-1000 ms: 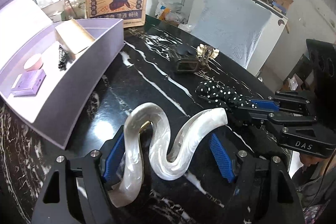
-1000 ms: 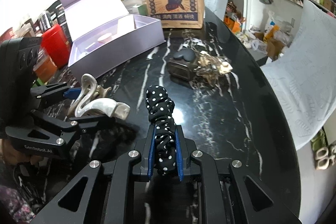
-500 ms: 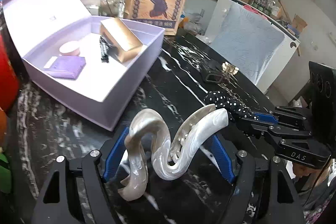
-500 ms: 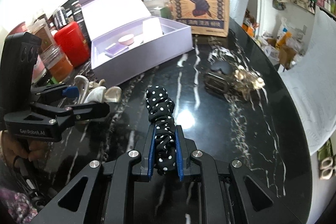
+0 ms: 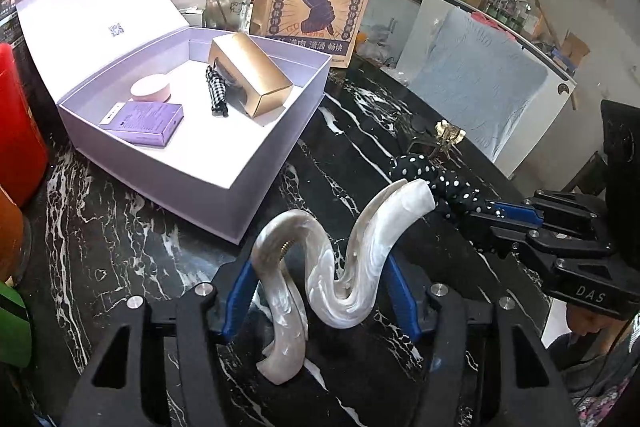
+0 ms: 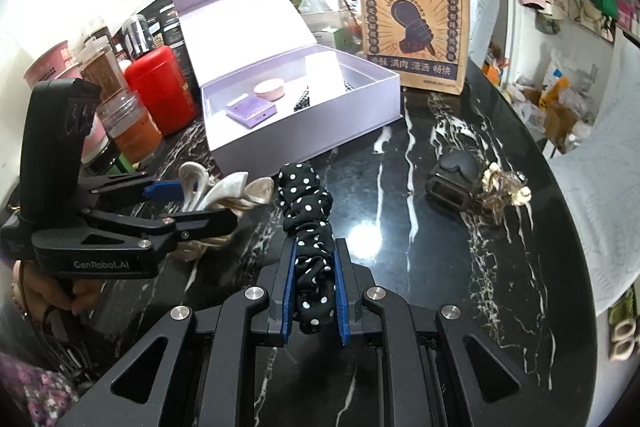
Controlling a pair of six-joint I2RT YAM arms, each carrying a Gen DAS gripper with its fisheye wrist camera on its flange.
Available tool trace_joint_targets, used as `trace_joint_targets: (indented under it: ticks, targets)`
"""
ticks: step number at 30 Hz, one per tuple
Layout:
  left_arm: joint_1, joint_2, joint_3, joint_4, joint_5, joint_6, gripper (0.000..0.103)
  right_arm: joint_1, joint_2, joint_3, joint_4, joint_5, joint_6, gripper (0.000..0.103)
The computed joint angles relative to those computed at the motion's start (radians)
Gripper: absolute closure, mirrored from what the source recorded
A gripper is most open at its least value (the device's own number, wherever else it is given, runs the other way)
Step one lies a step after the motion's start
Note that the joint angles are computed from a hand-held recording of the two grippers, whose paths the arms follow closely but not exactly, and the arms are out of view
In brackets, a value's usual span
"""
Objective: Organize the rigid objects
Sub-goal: 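Lift the white claw clip with the left tool while the right tool lifts the polka-dot scrunchie, then carry the claw clip in the left tool while the right tool carries the scrunchie over the lavender box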
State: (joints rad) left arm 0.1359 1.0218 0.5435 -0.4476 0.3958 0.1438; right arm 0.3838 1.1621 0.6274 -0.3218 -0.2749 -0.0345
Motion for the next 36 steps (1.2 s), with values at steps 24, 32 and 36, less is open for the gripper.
trace_joint_targets:
  ticks: [24, 32, 36]
  targets:
    - [0.127, -0.092, 0.138, -0.136, 0.083, 0.035, 0.045, 0.023, -0.024, 0.116, -0.042, -0.017, -0.008, 0.086]
    - [0.192, -0.058, 0.202, -0.139, 0.113, 0.043, 0.045, 0.065, 0.026, 0.195, -0.045, -0.006, -0.028, 0.086]
    - [0.209, -0.039, 0.224, -0.121, 0.112, 0.049, 0.045, 0.080, 0.062, 0.240, -0.043, -0.011, -0.042, 0.086]
